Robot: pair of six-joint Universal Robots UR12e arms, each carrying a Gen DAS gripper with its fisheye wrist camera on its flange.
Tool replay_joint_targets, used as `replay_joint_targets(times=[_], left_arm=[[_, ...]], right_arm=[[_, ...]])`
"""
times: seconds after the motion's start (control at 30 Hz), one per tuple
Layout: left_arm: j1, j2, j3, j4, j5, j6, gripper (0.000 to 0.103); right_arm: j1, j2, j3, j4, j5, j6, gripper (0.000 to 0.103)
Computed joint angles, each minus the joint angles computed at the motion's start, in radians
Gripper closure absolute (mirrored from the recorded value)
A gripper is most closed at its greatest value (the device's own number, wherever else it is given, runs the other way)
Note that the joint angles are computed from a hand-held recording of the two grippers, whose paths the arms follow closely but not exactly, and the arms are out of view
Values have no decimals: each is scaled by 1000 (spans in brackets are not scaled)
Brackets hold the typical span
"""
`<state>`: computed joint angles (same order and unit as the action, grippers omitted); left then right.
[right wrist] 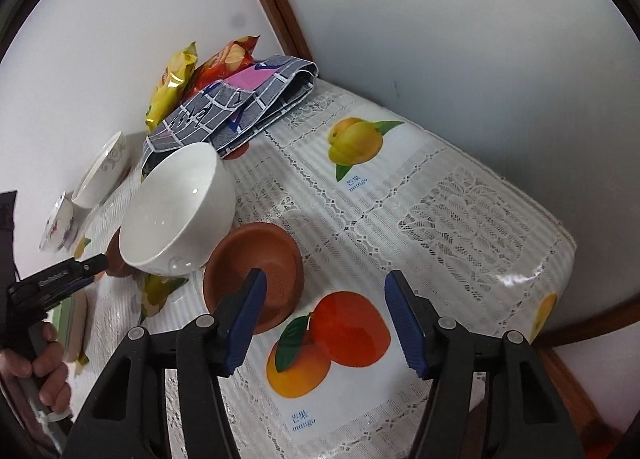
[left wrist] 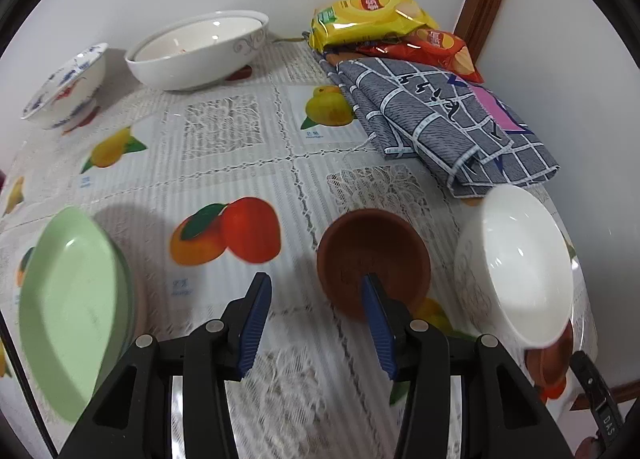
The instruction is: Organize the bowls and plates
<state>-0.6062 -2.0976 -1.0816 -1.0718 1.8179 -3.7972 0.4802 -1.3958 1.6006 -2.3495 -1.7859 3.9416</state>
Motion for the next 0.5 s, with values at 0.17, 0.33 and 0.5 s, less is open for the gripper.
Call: replay_joint_targets(times=[0.17,0.33,0.5], left_arm=[[10,-23,19,-4,-18,13,58],[17,-35,26,5,-39,18,58],[23,-37,18,24,-53,19,59]], right_arm=[[-11,9,-3,-5,37,5,46],[-10,31,-33,42,56,-8,51],[-2,45,-51,80,34,-14,55]])
